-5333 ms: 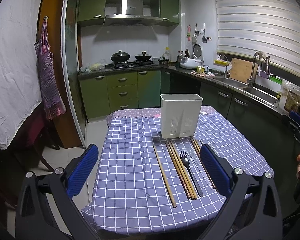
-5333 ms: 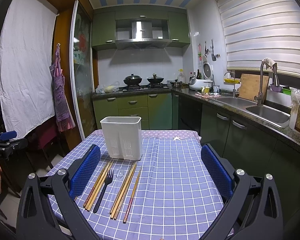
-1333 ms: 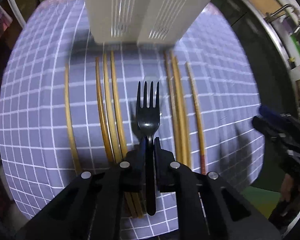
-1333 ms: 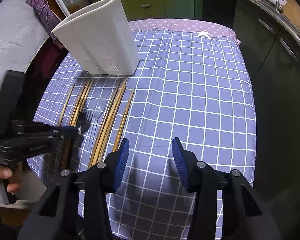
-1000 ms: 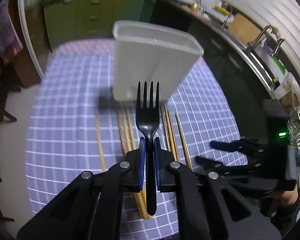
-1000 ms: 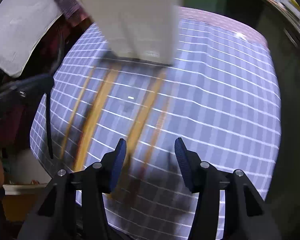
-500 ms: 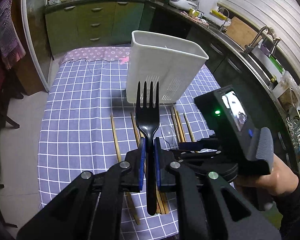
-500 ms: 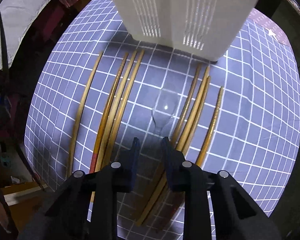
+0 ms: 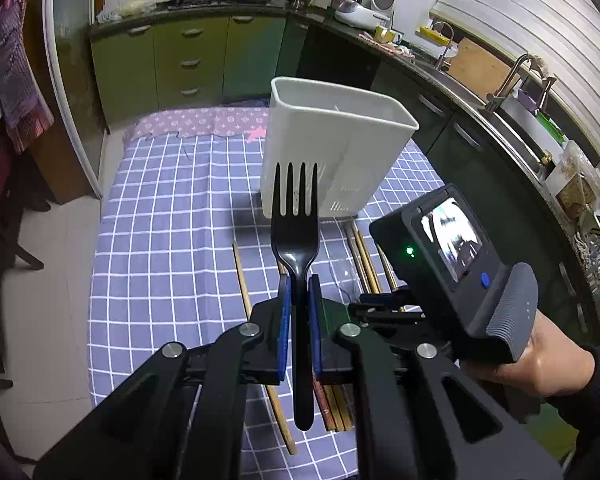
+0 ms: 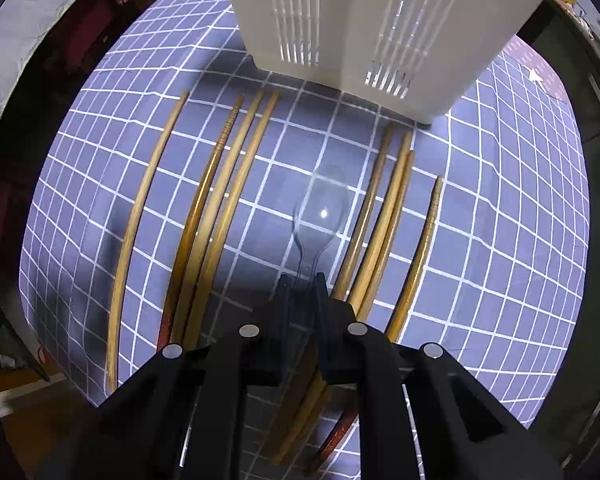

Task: Organize utensils
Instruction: 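Lift the black fork with the left tool while the right tool grasps the clear spoon, then lower the fork into the white holder and open the left tool while the right tool lifts the spoon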

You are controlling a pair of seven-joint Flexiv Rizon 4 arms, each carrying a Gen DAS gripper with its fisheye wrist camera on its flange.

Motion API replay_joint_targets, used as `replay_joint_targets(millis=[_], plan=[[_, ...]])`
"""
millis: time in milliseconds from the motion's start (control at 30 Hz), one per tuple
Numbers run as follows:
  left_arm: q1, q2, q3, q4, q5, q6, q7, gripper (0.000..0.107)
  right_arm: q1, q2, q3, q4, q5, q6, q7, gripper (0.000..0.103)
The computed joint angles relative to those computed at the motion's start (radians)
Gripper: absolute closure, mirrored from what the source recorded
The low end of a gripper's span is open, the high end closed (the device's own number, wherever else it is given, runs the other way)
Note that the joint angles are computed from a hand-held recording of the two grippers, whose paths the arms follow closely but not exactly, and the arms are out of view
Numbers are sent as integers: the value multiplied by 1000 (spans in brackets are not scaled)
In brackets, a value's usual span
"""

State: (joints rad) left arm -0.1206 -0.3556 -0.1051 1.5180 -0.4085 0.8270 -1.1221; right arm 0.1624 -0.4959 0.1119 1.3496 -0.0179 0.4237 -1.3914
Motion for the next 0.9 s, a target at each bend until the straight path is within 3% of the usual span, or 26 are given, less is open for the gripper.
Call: replay_joint_targets(millis=[167,367,533,733,833,900], plan=[[2,-2,-4,-13,-7,11,2,98,-47,55,34,58,110,115,-49,93],[8,-20,-29,-70,-54,63,24,98,-109,187,62,187,283,350,-151,93],[-3,-87,-77,-184,-105,169,63,98,-145,281,63,266,417,511,-233,93],[-27,-242,-157,-376,-154,344,125,98,-176,352,44,300,564,528,-341,93],[-76,-342,-125,-501,-90,423,96,98,-181,371,28,302,620,510,-381,93],[-106,-408,-81,-588,-37,422,46,98,-182,386,19,311,645,505,-398,93]])
